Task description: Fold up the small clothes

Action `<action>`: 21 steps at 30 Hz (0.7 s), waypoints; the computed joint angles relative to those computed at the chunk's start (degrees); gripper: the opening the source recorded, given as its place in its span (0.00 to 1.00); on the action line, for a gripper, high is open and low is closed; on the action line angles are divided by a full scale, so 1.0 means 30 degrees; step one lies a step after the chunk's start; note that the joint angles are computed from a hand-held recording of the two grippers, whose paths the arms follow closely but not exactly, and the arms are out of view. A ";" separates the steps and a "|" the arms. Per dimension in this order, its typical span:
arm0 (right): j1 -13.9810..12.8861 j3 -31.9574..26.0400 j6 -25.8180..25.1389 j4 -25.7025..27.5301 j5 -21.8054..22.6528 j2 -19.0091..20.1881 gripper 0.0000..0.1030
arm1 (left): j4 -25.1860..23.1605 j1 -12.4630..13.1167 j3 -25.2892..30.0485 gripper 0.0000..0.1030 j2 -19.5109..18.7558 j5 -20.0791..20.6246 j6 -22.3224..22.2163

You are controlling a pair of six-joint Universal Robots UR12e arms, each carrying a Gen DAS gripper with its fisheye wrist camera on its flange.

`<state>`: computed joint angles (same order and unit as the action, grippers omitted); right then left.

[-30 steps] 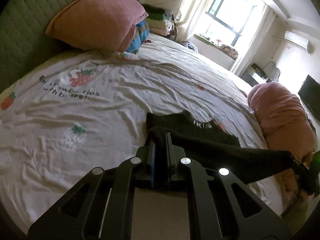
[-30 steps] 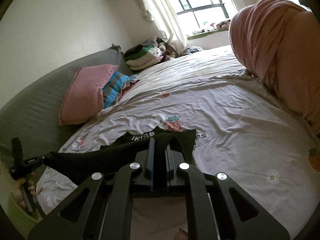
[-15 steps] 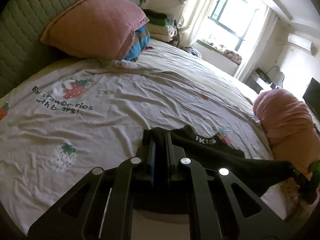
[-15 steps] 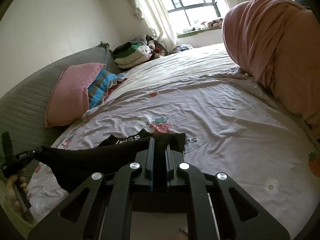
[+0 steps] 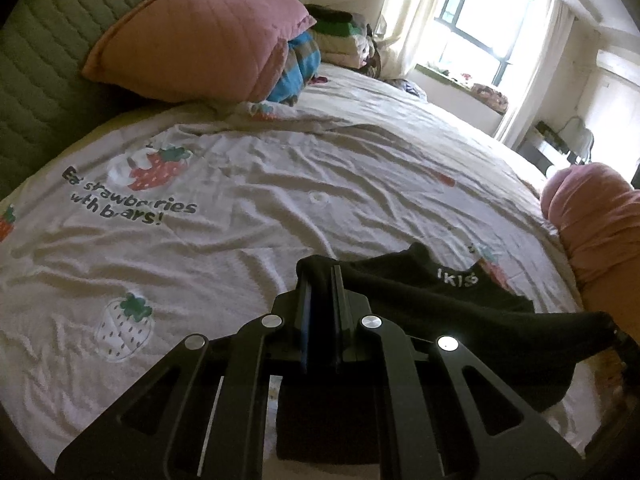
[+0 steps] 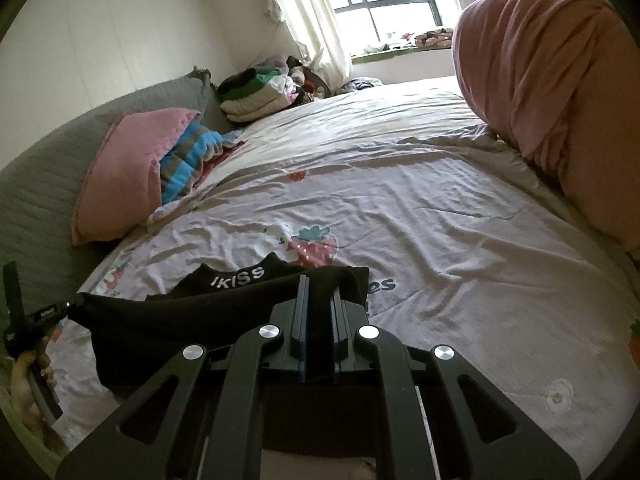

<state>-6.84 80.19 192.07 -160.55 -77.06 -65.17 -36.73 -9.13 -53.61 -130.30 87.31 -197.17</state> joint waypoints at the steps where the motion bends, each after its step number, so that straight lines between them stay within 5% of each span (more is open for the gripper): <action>1: 0.0015 -0.0079 -0.0018 0.0135 -0.0080 0.0075 0.08 | -0.0078 0.0002 0.0077 0.03 -0.0091 0.0022 0.0044; 12: 0.0249 -0.0730 0.0130 0.1850 -0.1145 0.0863 0.11 | -0.0389 0.0007 0.0215 0.03 -0.0558 -0.0268 0.0389; 18: 0.0425 -0.0663 0.0079 0.1840 -0.1918 0.0876 0.36 | 0.0174 -0.0065 -0.0159 0.12 -0.0397 0.0509 0.0861; 21: 0.0513 -0.0324 0.0017 0.1103 -0.2310 0.0656 0.47 | 0.0634 -0.0035 -0.0539 0.33 -0.0158 0.0366 0.0860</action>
